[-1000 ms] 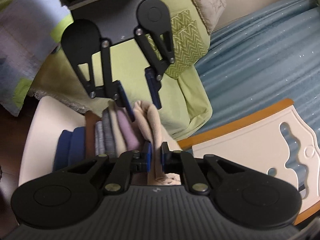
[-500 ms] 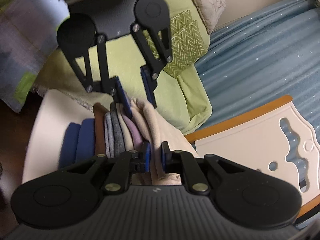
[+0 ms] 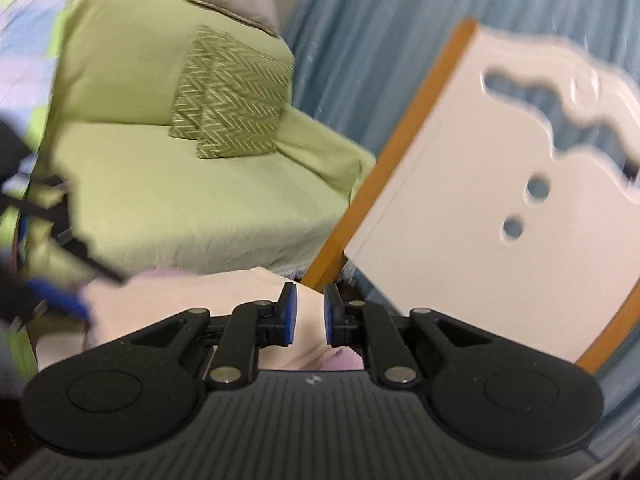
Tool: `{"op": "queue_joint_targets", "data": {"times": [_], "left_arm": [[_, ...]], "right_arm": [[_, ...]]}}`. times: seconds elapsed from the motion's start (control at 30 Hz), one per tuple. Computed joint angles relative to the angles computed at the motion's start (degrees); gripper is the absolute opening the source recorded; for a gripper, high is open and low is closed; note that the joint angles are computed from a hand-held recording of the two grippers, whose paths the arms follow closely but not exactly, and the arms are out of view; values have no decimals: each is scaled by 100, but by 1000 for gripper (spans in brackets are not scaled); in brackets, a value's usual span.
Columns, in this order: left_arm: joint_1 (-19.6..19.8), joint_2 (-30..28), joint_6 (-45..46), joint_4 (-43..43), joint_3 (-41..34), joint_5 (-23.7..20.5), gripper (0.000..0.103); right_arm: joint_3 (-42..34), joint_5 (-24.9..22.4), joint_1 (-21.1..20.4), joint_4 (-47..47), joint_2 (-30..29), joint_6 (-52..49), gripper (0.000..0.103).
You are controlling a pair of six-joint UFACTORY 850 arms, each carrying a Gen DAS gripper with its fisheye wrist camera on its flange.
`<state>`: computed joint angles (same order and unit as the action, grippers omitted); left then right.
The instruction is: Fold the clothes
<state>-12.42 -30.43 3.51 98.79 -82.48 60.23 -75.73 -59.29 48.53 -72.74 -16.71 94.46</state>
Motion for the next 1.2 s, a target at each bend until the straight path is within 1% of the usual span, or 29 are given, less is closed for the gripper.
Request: {"op": "queue_joint_targets", "data": {"times": [0.03, 0.13, 0.2, 0.33, 0.37, 0.4, 0.43, 0.47, 0.53, 0.63, 0.7, 0.77, 0.8, 0.87, 0.93, 1.07, 1.1, 1.13, 1.17, 1.2], "left_arm": [[0, -9, 1, -14, 0, 12, 32], [35, -13, 12, -59, 48, 95, 32], [53, -14, -27, -72, 71, 146, 32], [69, 13, -215, -136, 121, 193, 32], [77, 36, -245, -148, 142, 190, 33], [93, 57, -300, -148, 154, 209, 34], [118, 77, -382, -136, 156, 252, 35], [143, 95, -464, -126, 157, 294, 39], [212, 156, -666, -139, 188, 424, 40], [270, 211, -1046, -175, 216, 603, 41], [243, 219, -1372, -132, 191, 610, 41], [191, 220, -1632, -44, 173, 551, 41], [158, 224, -1714, -11, 187, 491, 41], [100, 232, -1805, 11, 230, 367, 41], [85, 234, -1934, 13, 242, 312, 41], [113, 328, -2319, -61, 335, 220, 42], [135, 384, -2506, -93, 393, 192, 46], [170, 477, -2779, -159, 503, 160, 50], [203, 554, -2957, -230, 611, 147, 58], [241, 643, -3090, -301, 745, 150, 64]], "right_arm": [[-1, 175, -137, 99, -6, 35, 9], [-104, 343, -365, 751, -123, -231, 9], [-53, 527, -441, 1215, -144, -332, 9], [91, 613, -429, 1396, -77, -80, 9], [102, 570, -400, 1340, -58, 8, 9], [115, 400, -314, 1164, -32, 198, 9], [117, 128, -160, 904, -5, 424, 9], [135, -54, 3, 675, 27, 622, 9], [142, -419, 314, 271, 64, 944, 9], [143, -627, 783, -81, 40, 1215, 9], [82, -758, 990, -61, -60, 1129, 9], [26, -831, 1074, 220, -184, 939, 9], [139, -658, 1072, 430, -176, 1113, 9], [276, -519, 1093, 446, -165, 1450, 9], [261, -583, 1146, 464, -203, 1479, 9], [44, -694, 1122, 597, -295, 1074, 9], [-15, -903, 1202, 515, -299, 1176, 10], [-18, -986, 1234, 437, -267, 1272, 12], [-13, -1080, 1286, 345, -246, 1415, 20], [-41, -1258, 1413, 253, -260, 1639, 29]]}}
